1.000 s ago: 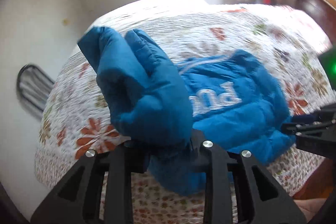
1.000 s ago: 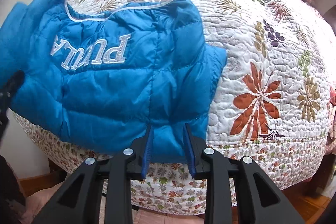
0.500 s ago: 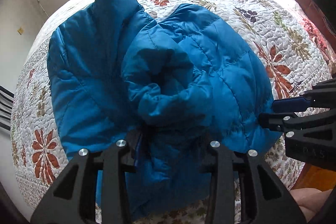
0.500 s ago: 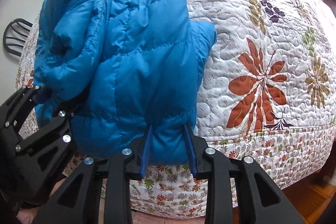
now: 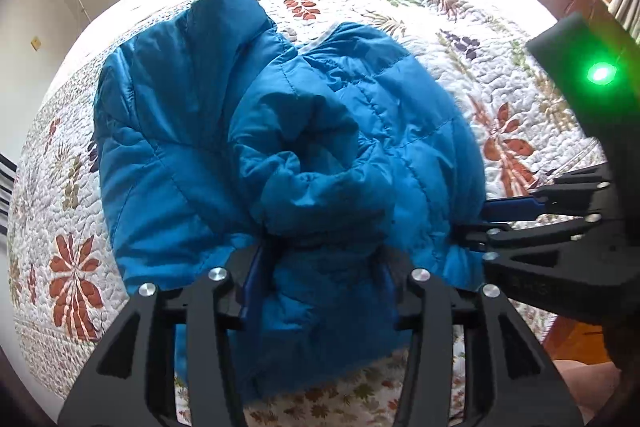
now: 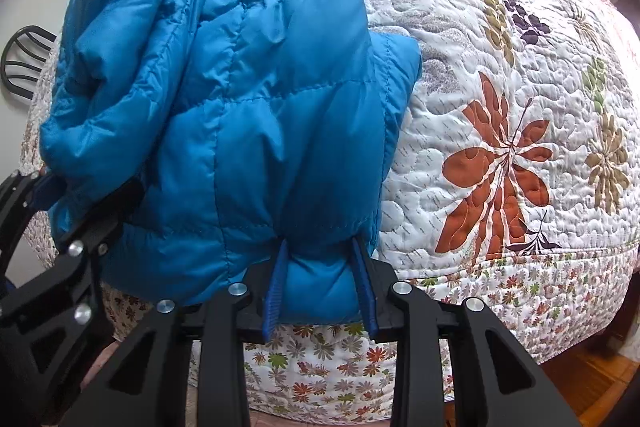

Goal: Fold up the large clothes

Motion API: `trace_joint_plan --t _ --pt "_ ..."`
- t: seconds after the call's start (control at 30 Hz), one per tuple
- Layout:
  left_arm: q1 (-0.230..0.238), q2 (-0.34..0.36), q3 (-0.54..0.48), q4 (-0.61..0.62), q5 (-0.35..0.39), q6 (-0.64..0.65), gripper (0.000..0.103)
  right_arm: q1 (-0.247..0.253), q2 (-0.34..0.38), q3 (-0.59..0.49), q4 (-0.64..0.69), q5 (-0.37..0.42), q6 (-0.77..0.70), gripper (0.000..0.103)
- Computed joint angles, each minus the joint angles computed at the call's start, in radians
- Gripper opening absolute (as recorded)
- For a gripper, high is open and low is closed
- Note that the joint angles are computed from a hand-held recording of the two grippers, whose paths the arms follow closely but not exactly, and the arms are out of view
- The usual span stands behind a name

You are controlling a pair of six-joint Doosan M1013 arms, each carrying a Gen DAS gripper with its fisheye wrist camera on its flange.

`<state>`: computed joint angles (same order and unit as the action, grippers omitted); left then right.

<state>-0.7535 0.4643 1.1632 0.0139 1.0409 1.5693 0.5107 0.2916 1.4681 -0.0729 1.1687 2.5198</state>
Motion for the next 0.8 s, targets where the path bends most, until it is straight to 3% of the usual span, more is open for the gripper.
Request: trace_joint_plan --t 0.2,0.4,0.57,0.8 --pt "0.054 -0.064 0.016 -0.172 0.005 0.053 0.051 0.001 0.007 -0.014 -0.008 0.025 -0.008 0.035" --pt "0.101 -0.125 0.039 -0.131 -0.034 -0.102 0.053 0.005 0.022 -0.037 -0.019 0.056 -0.012 0.036" --pt "0.110 -0.067 -0.008 0.064 0.057 -0.281 0.053 0.039 0.039 -0.102 -0.067 0.093 -0.010 0.039" --pt "0.122 0.007 -0.052 0.031 0.135 -0.231 0.052 0.077 0.034 -0.168 -0.075 0.097 -0.099 0.064"
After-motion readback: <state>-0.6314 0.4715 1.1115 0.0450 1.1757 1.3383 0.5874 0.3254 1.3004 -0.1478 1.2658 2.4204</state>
